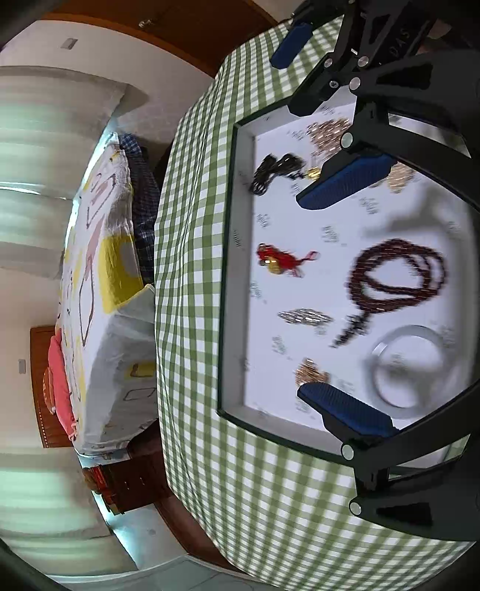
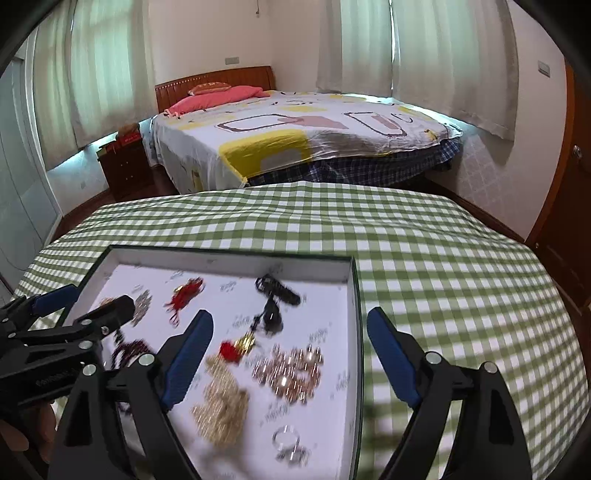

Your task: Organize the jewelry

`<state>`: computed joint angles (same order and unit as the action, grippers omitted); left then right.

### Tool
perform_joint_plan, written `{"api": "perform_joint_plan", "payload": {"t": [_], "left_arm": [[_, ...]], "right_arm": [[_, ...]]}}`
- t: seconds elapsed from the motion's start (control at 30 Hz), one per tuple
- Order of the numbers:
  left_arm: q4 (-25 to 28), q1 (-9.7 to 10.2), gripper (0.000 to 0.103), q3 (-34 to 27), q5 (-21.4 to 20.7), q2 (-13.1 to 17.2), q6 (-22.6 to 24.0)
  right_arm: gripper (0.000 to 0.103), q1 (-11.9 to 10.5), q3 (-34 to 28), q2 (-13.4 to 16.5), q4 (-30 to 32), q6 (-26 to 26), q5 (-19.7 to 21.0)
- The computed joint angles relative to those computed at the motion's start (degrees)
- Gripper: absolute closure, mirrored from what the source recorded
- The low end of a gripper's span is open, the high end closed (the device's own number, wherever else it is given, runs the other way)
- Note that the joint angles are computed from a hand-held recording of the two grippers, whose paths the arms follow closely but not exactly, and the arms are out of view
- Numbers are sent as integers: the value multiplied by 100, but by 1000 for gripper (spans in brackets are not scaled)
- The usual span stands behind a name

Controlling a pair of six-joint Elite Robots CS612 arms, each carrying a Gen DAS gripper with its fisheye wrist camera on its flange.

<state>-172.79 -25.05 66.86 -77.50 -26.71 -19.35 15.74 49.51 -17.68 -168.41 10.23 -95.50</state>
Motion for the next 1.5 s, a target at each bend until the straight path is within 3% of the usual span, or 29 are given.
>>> {"api": "perform_joint_plan", "payload": {"t": [0.2, 0.77, 1.1, 1.5], "left_arm": [[-632, -64, 9, 910, 184, -425, -23], [-2283, -329, 5, 2843, 1036, -1467, -150], [-2980, -496, 5, 3606, 1550, -1963, -206], [-3644, -650, 5, 4080, 1844, -2242, -72]], "right_arm": [[20, 83, 896, -398, -656, -27, -133], [19, 343, 2436, -1264, -2363, -344, -243], [19, 433, 3008, -1613, -3024, -497, -265], [18, 487, 3447, -1877, -3601, -635, -282]]}}
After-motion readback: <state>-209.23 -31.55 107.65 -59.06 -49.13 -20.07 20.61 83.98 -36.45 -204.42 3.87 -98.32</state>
